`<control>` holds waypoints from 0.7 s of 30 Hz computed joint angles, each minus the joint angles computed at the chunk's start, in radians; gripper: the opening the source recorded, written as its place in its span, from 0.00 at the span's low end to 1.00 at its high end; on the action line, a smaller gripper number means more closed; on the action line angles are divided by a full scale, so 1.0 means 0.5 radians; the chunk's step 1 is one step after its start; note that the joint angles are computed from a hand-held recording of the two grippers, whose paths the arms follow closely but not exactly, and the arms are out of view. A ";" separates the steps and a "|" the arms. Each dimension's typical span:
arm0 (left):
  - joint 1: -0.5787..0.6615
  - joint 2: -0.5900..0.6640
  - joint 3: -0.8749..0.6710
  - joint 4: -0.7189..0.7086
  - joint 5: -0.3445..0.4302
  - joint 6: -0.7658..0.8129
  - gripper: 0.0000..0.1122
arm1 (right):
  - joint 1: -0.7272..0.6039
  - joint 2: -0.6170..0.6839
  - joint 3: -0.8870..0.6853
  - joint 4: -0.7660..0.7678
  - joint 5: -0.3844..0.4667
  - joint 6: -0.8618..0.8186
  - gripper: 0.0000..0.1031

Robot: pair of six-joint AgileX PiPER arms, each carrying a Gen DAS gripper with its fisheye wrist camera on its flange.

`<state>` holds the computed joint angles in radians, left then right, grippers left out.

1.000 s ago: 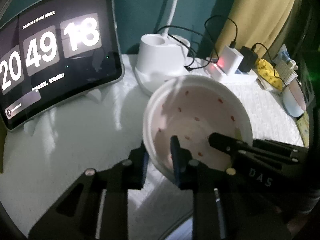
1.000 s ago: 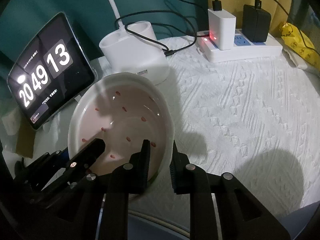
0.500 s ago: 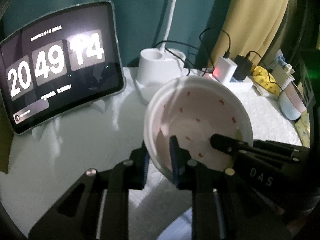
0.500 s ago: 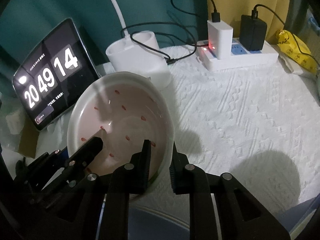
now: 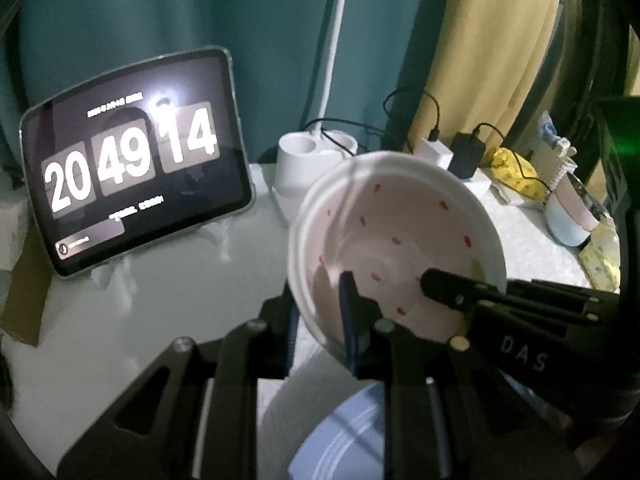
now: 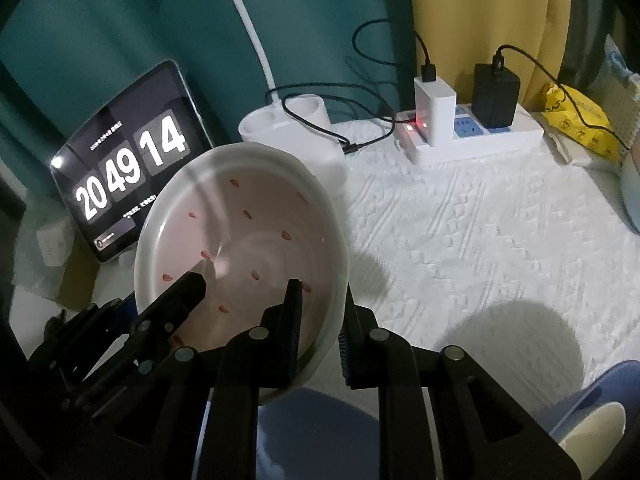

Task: Organize plates and bowls

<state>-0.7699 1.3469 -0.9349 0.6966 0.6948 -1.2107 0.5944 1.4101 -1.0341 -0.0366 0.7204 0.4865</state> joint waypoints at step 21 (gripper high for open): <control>-0.439 -0.130 -0.124 0.163 0.436 -0.259 0.17 | 0.037 -0.373 0.079 -0.027 0.151 0.043 0.17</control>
